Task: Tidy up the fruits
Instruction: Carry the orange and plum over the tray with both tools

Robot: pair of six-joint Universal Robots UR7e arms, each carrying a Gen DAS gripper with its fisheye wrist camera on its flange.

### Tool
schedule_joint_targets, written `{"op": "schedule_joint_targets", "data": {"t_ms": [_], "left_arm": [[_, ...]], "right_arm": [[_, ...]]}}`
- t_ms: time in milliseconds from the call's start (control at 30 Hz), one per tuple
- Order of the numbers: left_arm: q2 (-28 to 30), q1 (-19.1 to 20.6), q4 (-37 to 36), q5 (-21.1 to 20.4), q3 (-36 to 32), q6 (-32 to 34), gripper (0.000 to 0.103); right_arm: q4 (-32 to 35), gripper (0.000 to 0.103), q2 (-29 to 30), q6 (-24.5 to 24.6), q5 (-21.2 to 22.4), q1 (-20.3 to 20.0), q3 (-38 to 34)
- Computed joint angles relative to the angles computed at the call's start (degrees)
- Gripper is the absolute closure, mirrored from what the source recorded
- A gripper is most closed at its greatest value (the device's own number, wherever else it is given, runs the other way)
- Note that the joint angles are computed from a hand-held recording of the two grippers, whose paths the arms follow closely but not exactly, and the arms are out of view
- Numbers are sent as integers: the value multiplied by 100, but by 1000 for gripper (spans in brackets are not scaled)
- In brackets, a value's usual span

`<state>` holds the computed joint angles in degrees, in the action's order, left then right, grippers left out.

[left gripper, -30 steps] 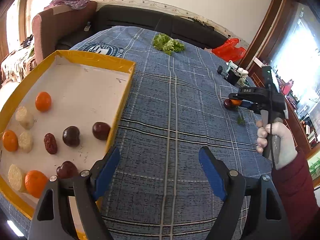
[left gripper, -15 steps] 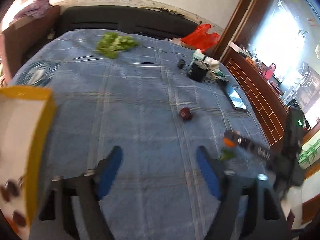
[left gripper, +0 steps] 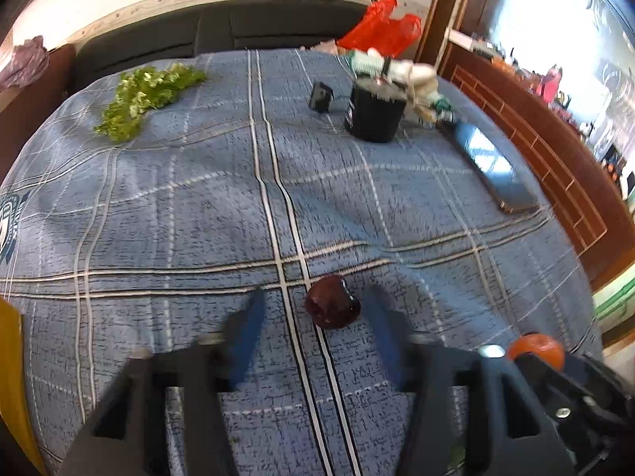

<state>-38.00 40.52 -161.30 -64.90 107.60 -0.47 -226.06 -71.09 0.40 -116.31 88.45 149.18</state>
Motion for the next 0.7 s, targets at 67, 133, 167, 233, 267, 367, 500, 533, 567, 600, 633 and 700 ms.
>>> {"op": "schedule_joint_targets", "data": {"t_ms": [67,133,167,233,267,367,500,533,567,600,633,700], "left_arm": [[-20,27,-51,-214,50,50,76],[-57,-19,-123,-147,137,97,77],[-98,-31,-153,-146,192,83,77],[-207,-47,-236,-135,311,55,77],[-262,-51,-248,-139,357,33,77],[-544,-79,-300,-107,598,-66,77],[-1039,-140,-362,-16,1025,-165,77],[-1209,-140,-352,-24,1149,-217,77],[-1381,-145,-368,3,1281,-269,77],[-1523,-155,-388,48,1395,-312,77],[-1656,-166,-403,100,1497,-349,77],[-1871,-180,-441,197,1660,-395,76]], "right_arm": [[28,63,-7,23,12,-13,4],[60,63,-11,45,41,-30,6],[65,63,-6,44,46,-31,3],[34,63,15,42,41,-24,8],[12,63,26,38,40,-22,9],[-4,63,14,26,165,-71,37],[-11,63,30,6,310,-112,70],[-30,63,41,-15,353,-112,77],[-51,63,62,-39,359,-91,73],[-82,63,101,-67,343,-64,67],[-99,63,152,-98,328,-30,55],[-95,63,220,-134,349,3,36]]}}
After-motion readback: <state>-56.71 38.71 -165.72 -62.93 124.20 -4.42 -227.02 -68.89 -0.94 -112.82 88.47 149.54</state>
